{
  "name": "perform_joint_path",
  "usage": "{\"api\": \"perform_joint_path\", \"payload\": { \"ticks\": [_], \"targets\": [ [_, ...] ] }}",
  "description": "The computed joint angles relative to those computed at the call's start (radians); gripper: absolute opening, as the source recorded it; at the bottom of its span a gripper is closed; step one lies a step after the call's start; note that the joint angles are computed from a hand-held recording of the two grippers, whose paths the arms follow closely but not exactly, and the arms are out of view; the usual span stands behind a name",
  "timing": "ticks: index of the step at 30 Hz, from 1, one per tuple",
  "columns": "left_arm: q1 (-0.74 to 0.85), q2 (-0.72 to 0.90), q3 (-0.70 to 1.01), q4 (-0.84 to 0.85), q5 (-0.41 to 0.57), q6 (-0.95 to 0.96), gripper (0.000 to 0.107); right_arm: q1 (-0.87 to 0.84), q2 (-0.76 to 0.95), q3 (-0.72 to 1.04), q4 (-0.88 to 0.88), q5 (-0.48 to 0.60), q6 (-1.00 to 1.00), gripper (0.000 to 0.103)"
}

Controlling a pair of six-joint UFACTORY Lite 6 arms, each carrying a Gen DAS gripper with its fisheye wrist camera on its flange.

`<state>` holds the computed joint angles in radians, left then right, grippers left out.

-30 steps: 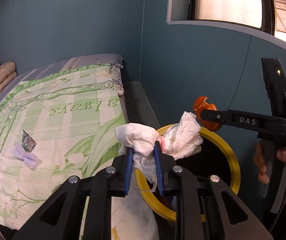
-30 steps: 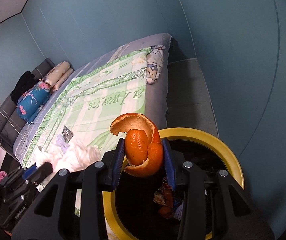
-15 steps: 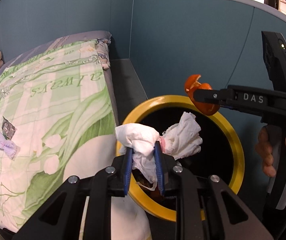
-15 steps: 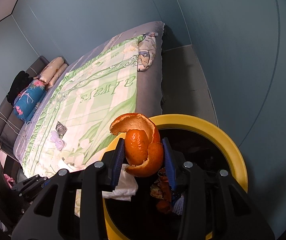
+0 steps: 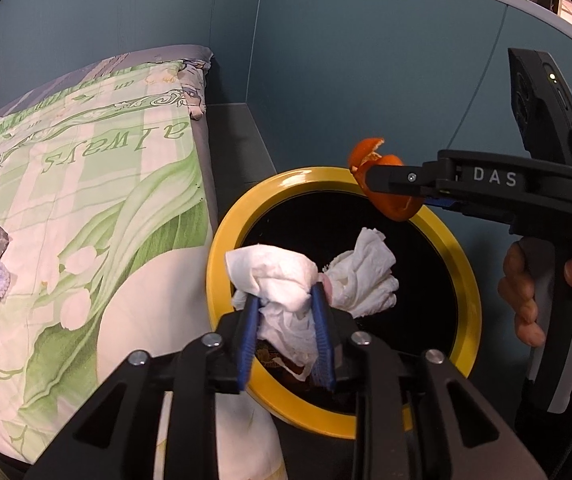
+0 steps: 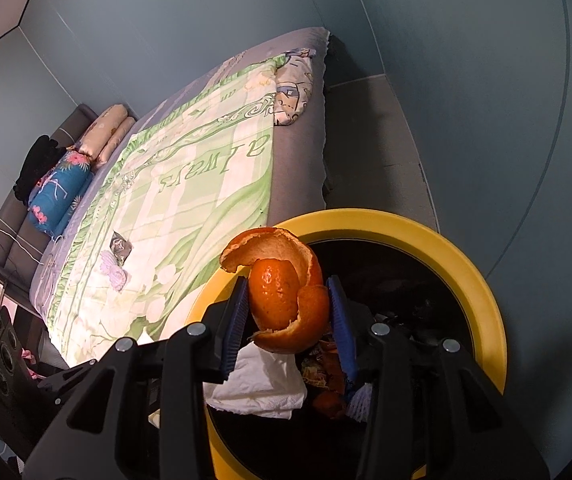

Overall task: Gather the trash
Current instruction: 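Open both tools to drop tissue and orange peel into the bin, then move both open tools back over the mesh net and silver wrapper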

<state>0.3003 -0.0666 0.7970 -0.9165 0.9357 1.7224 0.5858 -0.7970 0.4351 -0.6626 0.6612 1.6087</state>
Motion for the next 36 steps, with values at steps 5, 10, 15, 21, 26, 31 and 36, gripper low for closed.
{"api": "perform_joint_path", "payload": {
  "ticks": [5, 10, 15, 21, 26, 31, 36],
  "targets": [
    [0.039, 0.013, 0.020, -0.018, 0.015, -0.015, 0.056, 0.012, -0.005, -0.005, -0.019, 0.017, 0.032, 0.051],
    [0.068, 0.066, 0.093, -0.025, 0.035, -0.049, 0.063, 0.012, -0.031, -0.019, -0.041, 0.018, 0.059, 0.054],
    [0.114, 0.117, 0.157, -0.039, 0.044, -0.052, 0.068, 0.023, -0.027, -0.013, -0.094, 0.004, 0.098, 0.059],
    [0.184, 0.220, 0.279, -0.065, 0.040, -0.064, 0.073, 0.009, 0.108, 0.080, -0.184, -0.094, 0.130, 0.062],
    [0.244, 0.355, 0.443, -0.085, 0.021, -0.103, 0.075, -0.016, 0.329, 0.249, -0.229, -0.206, 0.114, 0.063],
    [0.299, 0.547, 0.688, -0.069, 0.012, -0.212, 0.076, -0.027, 0.637, 0.526, -0.197, -0.277, 0.006, 0.063],
    [0.337, 0.824, 1.067, -0.009, 0.010, -0.394, 0.076, -0.031, 0.956, 0.870, -0.048, -0.296, -0.226, 0.063]
  ]
}}
